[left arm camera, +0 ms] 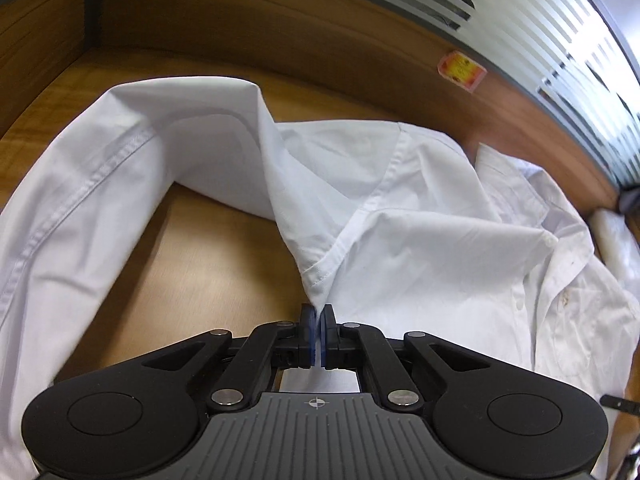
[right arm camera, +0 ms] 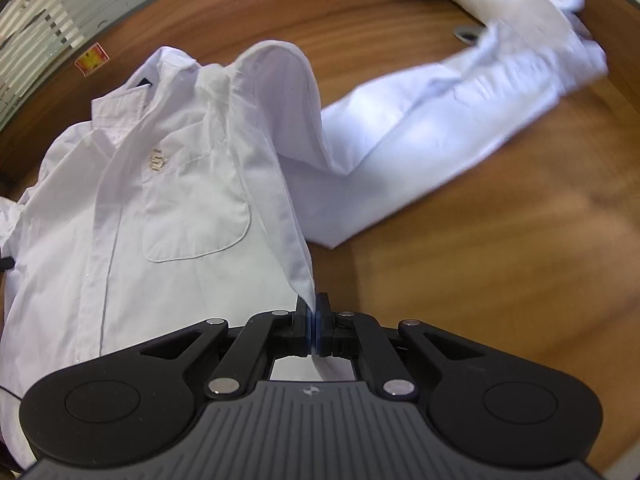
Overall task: Fold clothes
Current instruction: 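Grasp the shirt side with both tools and fold it over the front, then open both tools and move them over the shirt collar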
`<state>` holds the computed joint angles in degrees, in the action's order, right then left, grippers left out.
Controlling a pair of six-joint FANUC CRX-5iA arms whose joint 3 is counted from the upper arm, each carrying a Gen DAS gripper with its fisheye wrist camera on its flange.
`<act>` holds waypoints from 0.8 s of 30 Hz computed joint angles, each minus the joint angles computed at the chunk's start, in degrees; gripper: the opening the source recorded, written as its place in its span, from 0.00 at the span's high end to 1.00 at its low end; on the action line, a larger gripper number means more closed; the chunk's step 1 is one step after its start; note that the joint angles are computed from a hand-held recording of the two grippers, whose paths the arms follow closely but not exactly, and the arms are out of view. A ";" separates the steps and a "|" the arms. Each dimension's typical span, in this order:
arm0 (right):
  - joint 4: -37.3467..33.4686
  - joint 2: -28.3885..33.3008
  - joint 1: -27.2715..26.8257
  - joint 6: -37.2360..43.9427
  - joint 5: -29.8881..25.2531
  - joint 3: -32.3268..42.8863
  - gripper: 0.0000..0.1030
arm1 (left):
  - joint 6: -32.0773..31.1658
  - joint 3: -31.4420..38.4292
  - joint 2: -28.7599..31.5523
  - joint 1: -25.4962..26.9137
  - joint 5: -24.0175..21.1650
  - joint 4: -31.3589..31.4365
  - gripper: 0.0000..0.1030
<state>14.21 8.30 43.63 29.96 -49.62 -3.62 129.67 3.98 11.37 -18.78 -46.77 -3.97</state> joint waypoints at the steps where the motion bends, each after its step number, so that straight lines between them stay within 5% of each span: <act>1: 0.10 -0.95 0.55 -1.20 -0.31 -1.10 0.98 | 0.22 -1.19 -0.99 -0.31 0.08 0.00 0.96; 8: -0.09 -5.38 4.04 -5.23 -4.61 -4.68 0.98 | 5.85 -5.39 -5.81 -3.14 -2.97 -1.33 0.95; 13: -0.14 -5.64 3.89 2.97 -7.45 -0.66 0.86 | 13.08 1.42 -4.68 -7.05 -10.08 -9.94 0.91; 16: 1.85 -6.01 2.96 8.96 -7.52 2.49 0.66 | 20.79 6.76 -4.33 -10.12 -13.94 -17.07 0.77; 20: 0.41 -4.86 -0.34 17.32 -5.77 7.92 0.65 | 24.31 15.89 -1.07 -13.73 -19.92 -23.90 0.52; 24: -6.23 -0.57 -4.32 27.19 -4.52 15.55 0.65 | 22.70 25.29 4.71 -14.76 -23.68 -24.02 0.51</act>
<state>7.98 7.74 39.32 57.15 -54.13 11.93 152.37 29.26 16.08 -33.54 -70.45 -27.98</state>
